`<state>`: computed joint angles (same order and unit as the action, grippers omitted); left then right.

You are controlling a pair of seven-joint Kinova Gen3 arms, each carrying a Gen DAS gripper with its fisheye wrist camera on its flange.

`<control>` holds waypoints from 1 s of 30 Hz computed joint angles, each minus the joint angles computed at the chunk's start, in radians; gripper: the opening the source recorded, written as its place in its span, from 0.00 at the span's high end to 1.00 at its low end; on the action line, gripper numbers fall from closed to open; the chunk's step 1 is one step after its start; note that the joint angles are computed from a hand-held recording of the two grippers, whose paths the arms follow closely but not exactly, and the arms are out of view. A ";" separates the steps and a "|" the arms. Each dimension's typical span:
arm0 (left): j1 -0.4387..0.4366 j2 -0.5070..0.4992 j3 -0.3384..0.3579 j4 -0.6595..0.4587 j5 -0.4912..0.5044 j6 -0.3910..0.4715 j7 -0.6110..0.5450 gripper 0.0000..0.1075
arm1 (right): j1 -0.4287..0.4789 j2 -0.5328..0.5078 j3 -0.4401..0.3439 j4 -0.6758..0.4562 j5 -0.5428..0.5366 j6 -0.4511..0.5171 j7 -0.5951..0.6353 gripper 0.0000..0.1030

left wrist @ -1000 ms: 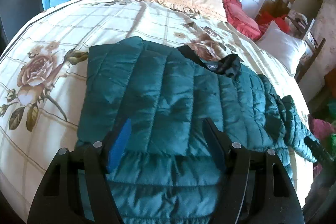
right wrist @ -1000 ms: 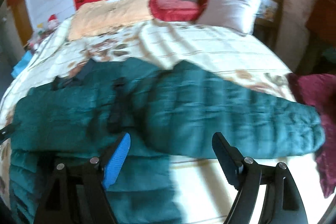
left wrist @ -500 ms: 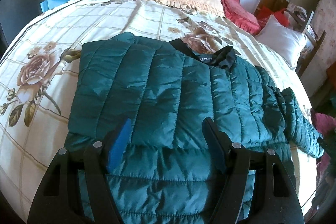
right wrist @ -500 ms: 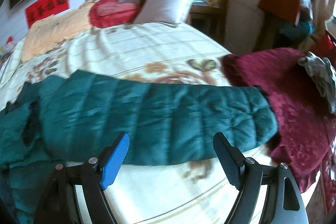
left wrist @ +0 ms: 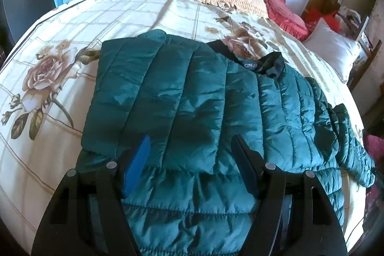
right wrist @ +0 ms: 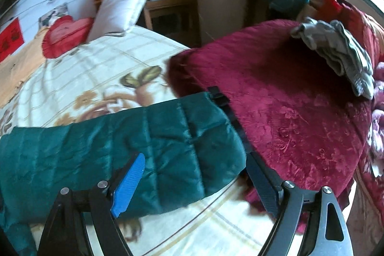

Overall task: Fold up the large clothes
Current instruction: 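Grasp the sleeve cuff with the right tool and lift it toward the zipper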

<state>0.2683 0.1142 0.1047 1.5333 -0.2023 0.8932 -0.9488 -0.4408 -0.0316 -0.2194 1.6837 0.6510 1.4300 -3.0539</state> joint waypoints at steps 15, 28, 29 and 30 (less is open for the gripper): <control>0.025 0.032 -0.002 -0.012 -0.038 0.013 0.002 0.35 | 0.052 0.015 0.037 0.055 -0.043 -0.136 0.073 0.65; -0.008 -0.005 -0.001 0.008 0.033 -0.007 -0.036 0.35 | 0.078 -0.124 -0.084 0.030 0.005 -0.236 0.057 0.95; -0.008 -0.008 0.000 0.011 0.033 -0.007 -0.037 0.35 | 0.071 -0.117 -0.093 0.011 0.011 -0.236 0.069 0.97; -0.008 -0.012 0.001 0.013 0.033 -0.007 -0.038 0.35 | 0.063 -0.110 -0.101 -0.006 0.017 -0.237 0.077 0.98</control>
